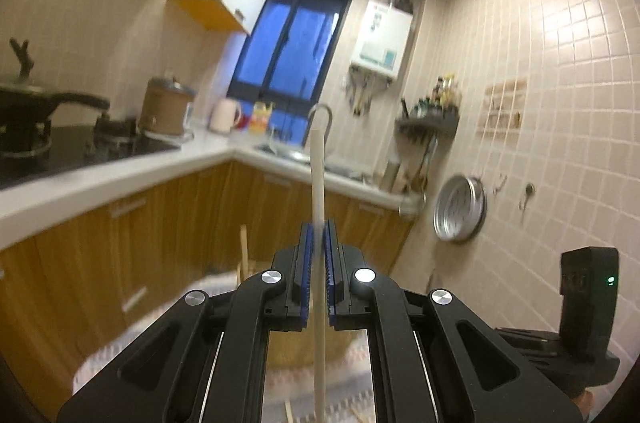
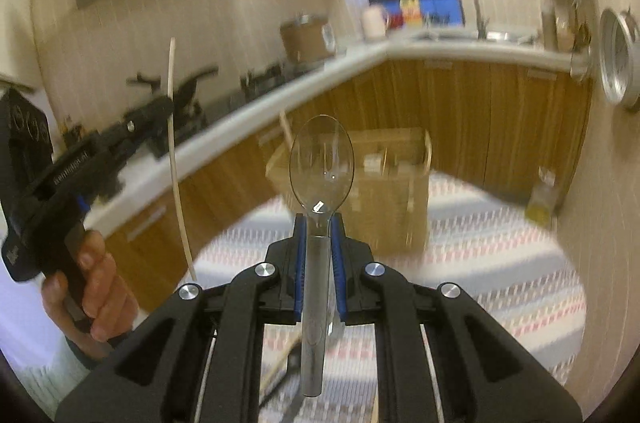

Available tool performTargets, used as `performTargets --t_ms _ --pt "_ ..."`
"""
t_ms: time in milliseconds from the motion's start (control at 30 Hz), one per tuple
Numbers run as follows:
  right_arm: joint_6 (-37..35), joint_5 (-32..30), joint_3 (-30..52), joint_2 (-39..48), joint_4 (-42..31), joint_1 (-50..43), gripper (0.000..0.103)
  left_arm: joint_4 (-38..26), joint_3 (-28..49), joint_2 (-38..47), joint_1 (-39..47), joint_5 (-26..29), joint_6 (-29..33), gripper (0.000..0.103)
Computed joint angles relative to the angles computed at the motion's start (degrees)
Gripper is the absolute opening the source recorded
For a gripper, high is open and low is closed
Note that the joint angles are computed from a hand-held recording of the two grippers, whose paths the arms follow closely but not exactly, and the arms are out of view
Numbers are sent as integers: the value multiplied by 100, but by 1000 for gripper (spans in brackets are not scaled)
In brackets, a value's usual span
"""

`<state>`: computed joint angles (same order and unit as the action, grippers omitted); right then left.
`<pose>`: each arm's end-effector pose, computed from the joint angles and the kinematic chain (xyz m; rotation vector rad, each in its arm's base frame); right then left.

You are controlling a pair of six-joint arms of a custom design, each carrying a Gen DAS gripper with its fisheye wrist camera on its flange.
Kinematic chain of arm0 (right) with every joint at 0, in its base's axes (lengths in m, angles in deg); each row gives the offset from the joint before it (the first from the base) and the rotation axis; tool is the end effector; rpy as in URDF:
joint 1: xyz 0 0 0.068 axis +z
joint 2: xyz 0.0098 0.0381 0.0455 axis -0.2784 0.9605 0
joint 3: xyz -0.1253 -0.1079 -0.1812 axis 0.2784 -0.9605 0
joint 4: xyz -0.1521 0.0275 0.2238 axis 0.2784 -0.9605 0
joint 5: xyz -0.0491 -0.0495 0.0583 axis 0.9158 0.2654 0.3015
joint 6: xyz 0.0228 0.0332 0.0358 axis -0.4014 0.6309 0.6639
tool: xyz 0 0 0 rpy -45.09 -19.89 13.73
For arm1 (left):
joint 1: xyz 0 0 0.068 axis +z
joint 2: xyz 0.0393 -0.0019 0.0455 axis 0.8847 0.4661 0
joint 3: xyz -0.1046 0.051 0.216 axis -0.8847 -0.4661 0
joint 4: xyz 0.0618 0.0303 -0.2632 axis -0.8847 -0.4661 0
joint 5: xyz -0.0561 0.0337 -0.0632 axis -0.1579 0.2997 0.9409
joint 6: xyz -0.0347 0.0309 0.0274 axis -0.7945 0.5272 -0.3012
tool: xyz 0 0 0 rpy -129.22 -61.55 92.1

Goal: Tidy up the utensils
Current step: 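Lift both utensils and lower them into the holder with both tools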

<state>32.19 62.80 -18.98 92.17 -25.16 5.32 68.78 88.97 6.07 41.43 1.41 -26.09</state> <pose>0.1880 0.0629 0.2671 0.3128 2.0338 0.2404 0.2885 -0.1278 0.2921 0.5035 1.7052 -0.8547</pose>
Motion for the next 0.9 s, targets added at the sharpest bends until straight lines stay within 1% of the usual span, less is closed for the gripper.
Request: performTargets --t_ms 67,133,167,233,367,533,700,767,900 --pt "-258 -4 98 110 380 -270 10 201 167 224 -43 -91 -94 3" --pt "-436 28 133 214 729 -470 10 387 498 639 -52 -158 -199 3" --pt "-525 -63 191 333 920 -634 10 463 726 909 -67 -180 -261 3" --pt "-681 -194 354 663 1307 -957 10 527 1107 1318 -70 -225 -376 3" --pt "-1073 -163 620 1328 2122 -1347 10 679 1812 2141 -92 -387 -519 3" --pt "-1390 -178 834 2095 2991 -1768 10 769 2532 2924 -57 -319 -708 3" --pt "-1364 -622 814 2772 3643 -2246 10 965 2856 3381 -104 -453 -704 3" --pt "-1335 -677 706 2935 3928 -2316 10 1075 2832 3454 -138 -527 -665 3" --pt "-1390 -565 458 3221 4515 -2303 10 1344 2715 3574 -289 -839 -472 4"
